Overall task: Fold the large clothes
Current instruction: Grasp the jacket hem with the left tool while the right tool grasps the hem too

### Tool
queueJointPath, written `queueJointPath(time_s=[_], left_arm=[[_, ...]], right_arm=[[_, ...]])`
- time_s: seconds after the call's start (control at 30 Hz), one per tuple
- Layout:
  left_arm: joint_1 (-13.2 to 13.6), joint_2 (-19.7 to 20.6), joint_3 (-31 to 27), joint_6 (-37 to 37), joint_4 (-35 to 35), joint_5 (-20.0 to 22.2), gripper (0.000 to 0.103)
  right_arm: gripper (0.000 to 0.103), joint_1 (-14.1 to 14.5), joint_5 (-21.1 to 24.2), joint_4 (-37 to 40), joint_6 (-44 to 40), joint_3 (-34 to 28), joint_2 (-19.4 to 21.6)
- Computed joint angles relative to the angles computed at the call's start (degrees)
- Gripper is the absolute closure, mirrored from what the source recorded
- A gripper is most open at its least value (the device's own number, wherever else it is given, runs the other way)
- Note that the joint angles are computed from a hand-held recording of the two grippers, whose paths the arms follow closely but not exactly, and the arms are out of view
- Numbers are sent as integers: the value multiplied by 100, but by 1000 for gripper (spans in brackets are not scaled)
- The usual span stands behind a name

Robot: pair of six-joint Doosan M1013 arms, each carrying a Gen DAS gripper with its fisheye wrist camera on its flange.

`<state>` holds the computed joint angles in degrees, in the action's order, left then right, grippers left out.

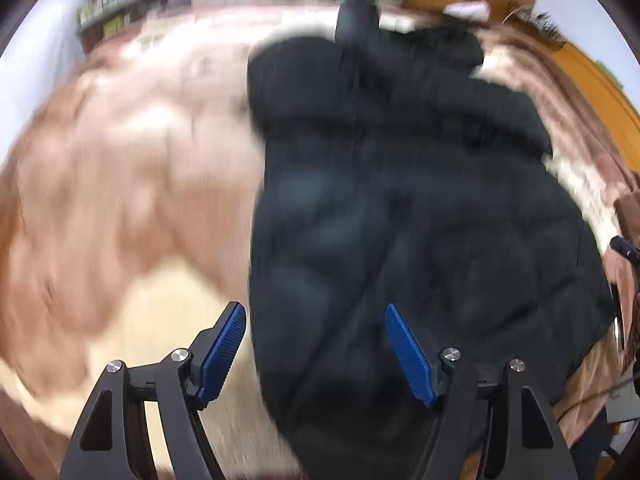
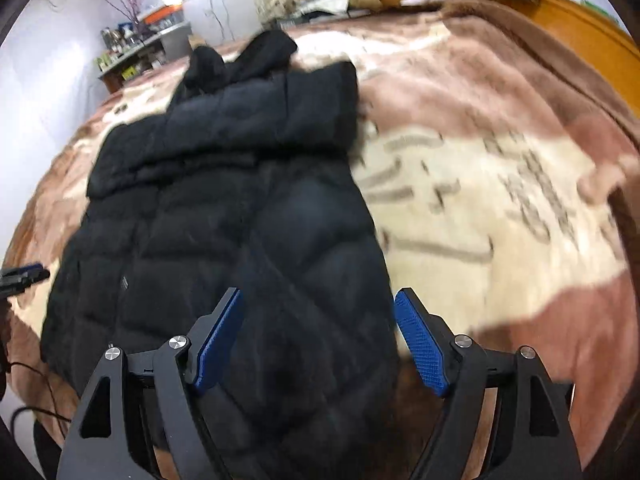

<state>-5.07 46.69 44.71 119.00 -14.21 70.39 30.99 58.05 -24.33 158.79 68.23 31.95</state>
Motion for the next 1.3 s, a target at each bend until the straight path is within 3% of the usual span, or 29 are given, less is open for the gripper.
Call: queueJointPath(time_s=[0.1, 0.2, 0.3, 0.47, 0.53, 0.63, 0.73, 0.87, 1.13, 1.3], left_arm=[[38, -156, 468, 142, 70, -95, 31], [83, -13, 310, -76, -92, 331, 30], [116, 168, 10, -446, -257, 695, 30], [20, 162, 29, -417, -90, 561, 34], [-21, 123, 61, -383, -96, 470, 55], [-123, -16, 213, -196, 12, 185, 79], [-222, -180, 415, -48, 228, -129, 87], [-276, -438, 720, 230, 293, -496, 89], [-126, -769, 1017, 696, 98, -167, 88], [-32, -1048, 1463, 934, 56, -185, 88]], right_arm=[[26, 15, -37, 458, 78, 320, -86], [26, -20, -57, 804, 96, 482, -96], [26, -69, -498, 1084, 235, 705, -177], [26, -92, -562, 1474, 11, 607, -87], [50, -59, -398, 1448, 2, 469, -23], [73, 26, -231, 1149, 136, 396, -20], [85, 96, -247, 984, 95, 401, -79], [89, 223, 53, 721, 12, 251, -92], [89, 459, 76, 770, 121, 516, -466], [89, 682, 201, 849, 147, 682, -626]])
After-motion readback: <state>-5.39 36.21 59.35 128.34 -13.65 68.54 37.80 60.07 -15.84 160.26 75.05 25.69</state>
